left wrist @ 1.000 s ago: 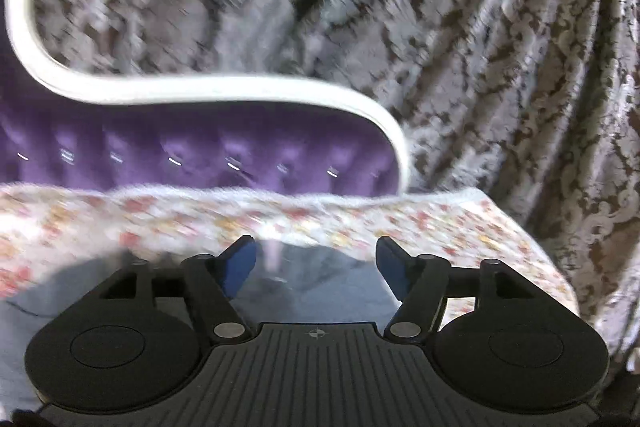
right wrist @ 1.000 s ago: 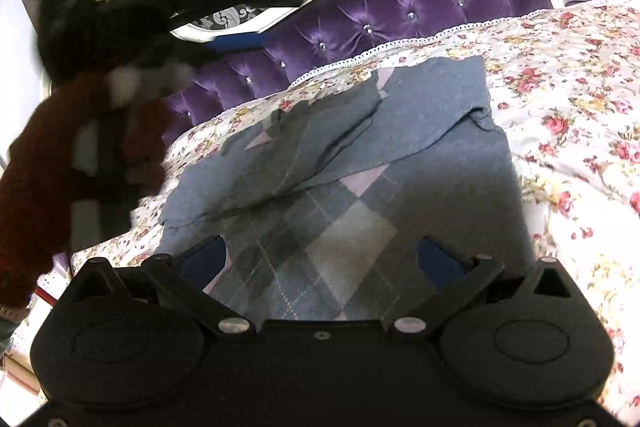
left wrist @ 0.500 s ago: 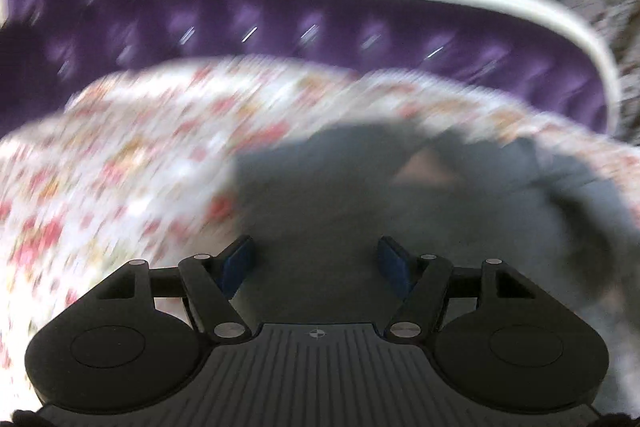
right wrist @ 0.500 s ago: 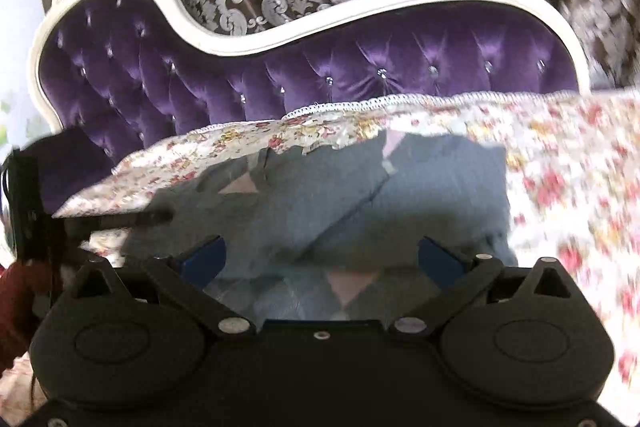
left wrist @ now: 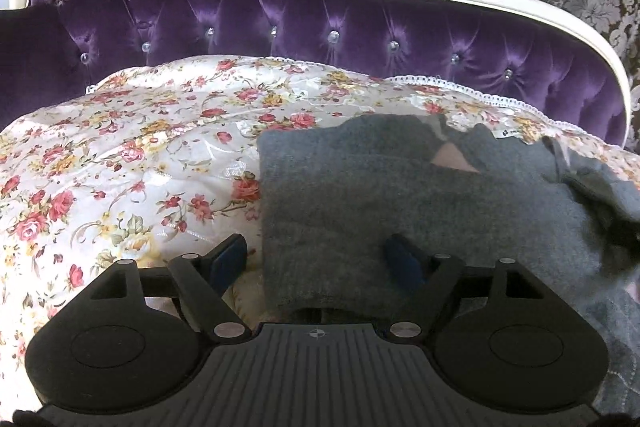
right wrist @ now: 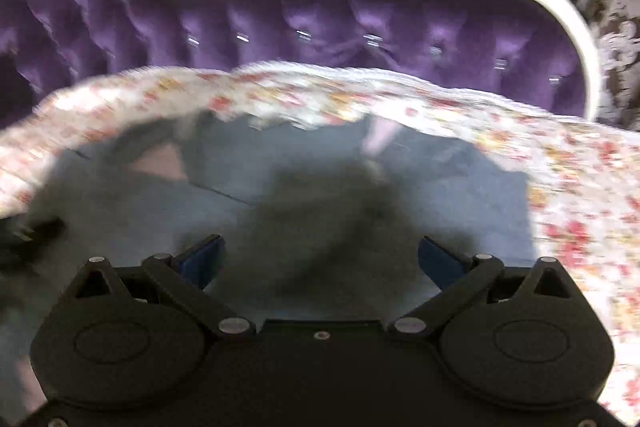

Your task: Fold small clothes

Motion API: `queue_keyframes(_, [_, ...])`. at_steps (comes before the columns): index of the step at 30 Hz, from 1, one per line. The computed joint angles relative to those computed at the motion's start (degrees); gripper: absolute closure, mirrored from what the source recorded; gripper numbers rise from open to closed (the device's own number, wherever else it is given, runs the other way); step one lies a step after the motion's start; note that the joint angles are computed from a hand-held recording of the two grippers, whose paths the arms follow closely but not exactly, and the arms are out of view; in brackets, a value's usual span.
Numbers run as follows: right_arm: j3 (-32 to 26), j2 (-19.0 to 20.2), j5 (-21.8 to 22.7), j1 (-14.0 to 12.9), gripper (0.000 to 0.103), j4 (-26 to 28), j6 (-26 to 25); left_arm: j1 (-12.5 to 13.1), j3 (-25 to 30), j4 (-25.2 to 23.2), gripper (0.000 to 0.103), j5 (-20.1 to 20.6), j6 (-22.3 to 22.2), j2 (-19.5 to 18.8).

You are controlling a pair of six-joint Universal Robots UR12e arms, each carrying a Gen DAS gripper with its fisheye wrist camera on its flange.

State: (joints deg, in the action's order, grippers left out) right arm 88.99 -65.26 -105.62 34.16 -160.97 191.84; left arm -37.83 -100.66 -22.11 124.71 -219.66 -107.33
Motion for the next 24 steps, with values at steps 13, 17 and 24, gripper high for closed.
queue_keyframes(13, [10.6,-8.0,-1.9,-4.4,0.001,-7.3,10.2,-0.2,-0.2,0.8,0.025,0.5,0.0,0.0])
queue_keyframes(17, [9.9,-7.4,5.4,-5.4,0.018,-9.1,7.6,-0.2,-0.2,0.8,0.025,0.5,0.0,0.0])
queue_keyframes(24, [7.8,-5.3,7.5,-5.3,0.032,-4.8,4.4,-0.2,-0.1,0.7,0.025,0.6,-0.1,-0.1])
